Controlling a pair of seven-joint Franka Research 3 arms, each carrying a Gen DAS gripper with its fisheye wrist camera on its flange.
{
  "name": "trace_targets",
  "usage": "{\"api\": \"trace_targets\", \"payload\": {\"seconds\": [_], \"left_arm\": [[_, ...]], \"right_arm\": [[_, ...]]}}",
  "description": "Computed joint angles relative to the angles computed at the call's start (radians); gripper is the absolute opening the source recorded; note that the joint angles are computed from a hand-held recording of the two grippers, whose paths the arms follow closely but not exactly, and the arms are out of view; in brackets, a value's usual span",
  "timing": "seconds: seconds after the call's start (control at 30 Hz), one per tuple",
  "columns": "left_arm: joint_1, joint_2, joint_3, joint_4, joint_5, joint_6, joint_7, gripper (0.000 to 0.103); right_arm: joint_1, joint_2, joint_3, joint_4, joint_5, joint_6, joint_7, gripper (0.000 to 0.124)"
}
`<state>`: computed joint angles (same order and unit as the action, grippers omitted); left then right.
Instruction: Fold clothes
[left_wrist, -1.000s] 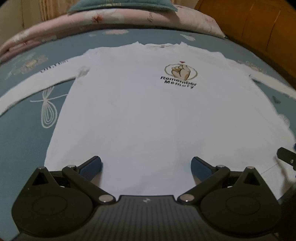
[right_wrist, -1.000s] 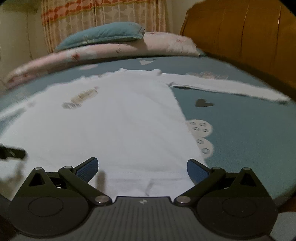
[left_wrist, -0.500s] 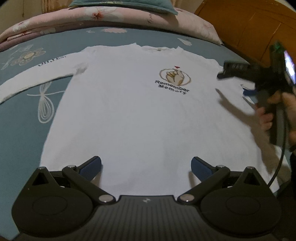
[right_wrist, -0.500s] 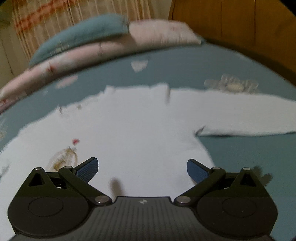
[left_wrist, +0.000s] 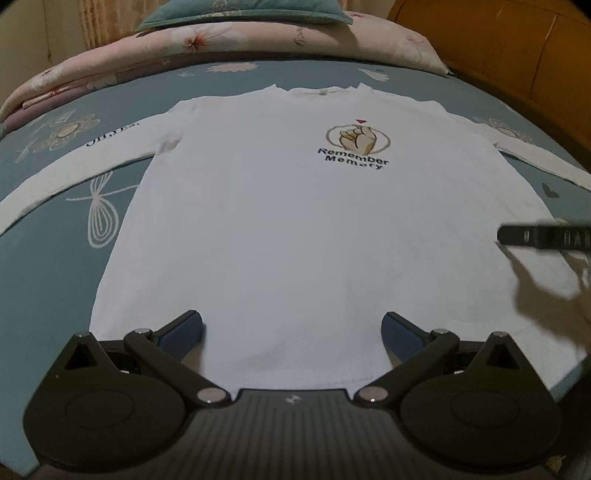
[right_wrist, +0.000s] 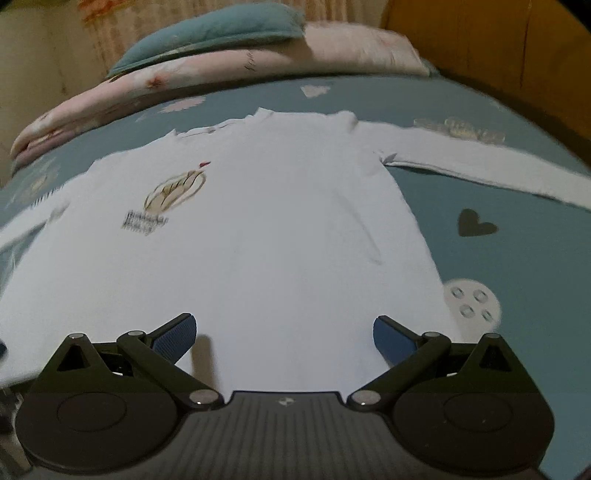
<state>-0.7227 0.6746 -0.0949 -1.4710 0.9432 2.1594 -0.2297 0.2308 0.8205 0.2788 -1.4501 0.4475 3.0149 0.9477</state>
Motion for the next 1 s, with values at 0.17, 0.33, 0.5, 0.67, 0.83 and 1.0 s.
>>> {"api": "trace_targets", "payload": {"seconds": [0.17, 0.33, 0.5, 0.67, 0.83, 1.0], "left_arm": [[-0.006, -0.045, 0.004, -0.086, 0.055, 0.067, -0.064, 0.102], [0.005, -0.07, -0.003, -0.128, 0.104, 0.096, -0.137, 0.102], [0.075, -0.157, -0.017, -0.178, 0.038, 0.115, -0.067, 0.102], [0.162, -0.212, -0.009, -0.251, 0.038, 0.23, -0.178, 0.102], [0.158, -0.189, -0.016, -0.276, 0.04, 0.236, -0.244, 0.102], [0.142, -0.255, -0.037, -0.382, 0.067, 0.236, -0.317, 0.102]], "right_arm": [[-0.098, 0.012, 0.146, -0.103, -0.024, 0.188, -0.131, 0.103], [-0.175, 0.037, 0.236, -0.108, -0.069, 0.206, -0.139, 0.103], [-0.222, 0.058, 0.288, -0.108, -0.11, 0.207, -0.142, 0.103], [-0.234, 0.065, 0.301, -0.097, -0.119, 0.189, -0.133, 0.103], [-0.227, 0.061, 0.29, -0.09, -0.113, 0.172, -0.14, 0.103], [-0.233, 0.059, 0.297, -0.081, -0.086, 0.146, -0.149, 0.103]]}}
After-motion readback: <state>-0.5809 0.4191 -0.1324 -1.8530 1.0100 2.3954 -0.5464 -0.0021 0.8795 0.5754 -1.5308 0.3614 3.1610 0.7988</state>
